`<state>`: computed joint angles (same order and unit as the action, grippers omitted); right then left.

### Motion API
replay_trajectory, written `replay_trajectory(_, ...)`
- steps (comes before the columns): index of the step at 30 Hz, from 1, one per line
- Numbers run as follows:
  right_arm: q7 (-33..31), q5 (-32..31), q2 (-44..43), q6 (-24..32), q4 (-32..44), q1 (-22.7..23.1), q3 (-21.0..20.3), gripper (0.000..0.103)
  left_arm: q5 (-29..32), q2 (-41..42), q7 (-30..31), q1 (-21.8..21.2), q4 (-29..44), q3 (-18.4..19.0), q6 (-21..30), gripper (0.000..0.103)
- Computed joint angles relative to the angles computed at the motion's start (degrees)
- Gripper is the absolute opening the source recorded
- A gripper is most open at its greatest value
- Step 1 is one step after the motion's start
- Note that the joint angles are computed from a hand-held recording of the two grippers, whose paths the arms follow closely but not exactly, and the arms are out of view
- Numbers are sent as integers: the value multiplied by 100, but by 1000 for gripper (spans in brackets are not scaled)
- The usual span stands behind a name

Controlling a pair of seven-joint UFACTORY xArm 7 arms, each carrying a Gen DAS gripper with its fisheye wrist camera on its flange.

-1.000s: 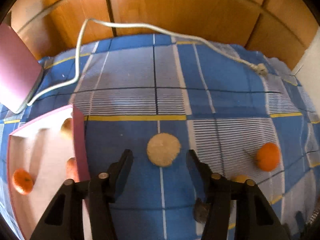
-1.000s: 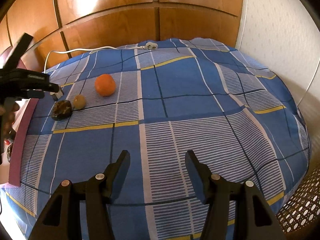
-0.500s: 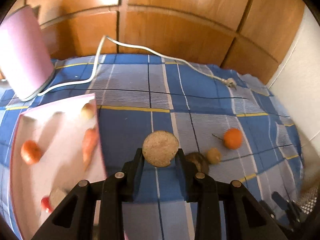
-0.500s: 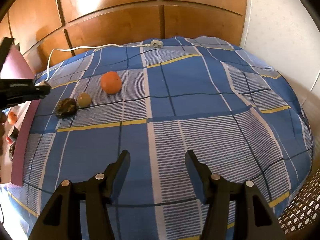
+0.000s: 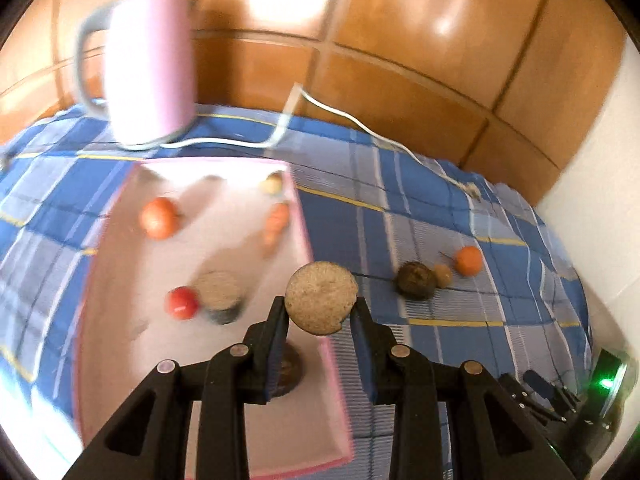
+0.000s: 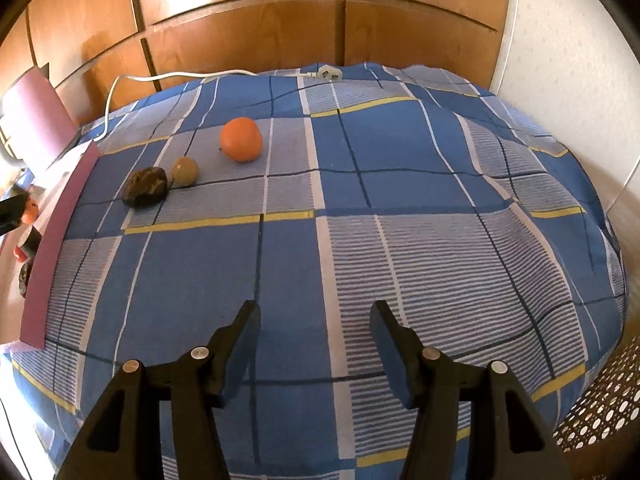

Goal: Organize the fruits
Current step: 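Carry the beige slice into the tray and open the left gripper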

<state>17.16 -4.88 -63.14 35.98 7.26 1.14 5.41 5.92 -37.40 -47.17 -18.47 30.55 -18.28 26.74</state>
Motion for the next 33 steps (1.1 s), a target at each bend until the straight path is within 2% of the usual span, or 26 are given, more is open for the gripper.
replay_trajectory(5, 47, -27, -108, 67, -49, 51, 71, 58, 127, -914, -479, 299, -429, -141, 553, 32)
replay_trajectory(14, 226, -122, -87, 64, -42, 111, 220, 58, 195, -2080, -768, 414, -977, -95, 1257, 32)
replay_trajectory(21, 437, -153, -209, 88, -106, 88, 247, 58, 255, -2548, -1055, 517, -1062, -223, 1573, 32)
replay_trajectory(29, 896, -270, -736, 297, -316, -247, 248, 58, 327, -2717, -1257, 507, -1024, -387, 1793, 32)
replay_trajectory(31, 916, -291, -777, 279, -347, -286, 204, 59, 368, -2679, -1295, 500, -1013, -451, 1776, 32)
replay_trajectory(33, 992, -289, -810, 201, -405, -308, 220, 68, 401, -2622, -1315, 484, -1006, -481, 1760, 32)
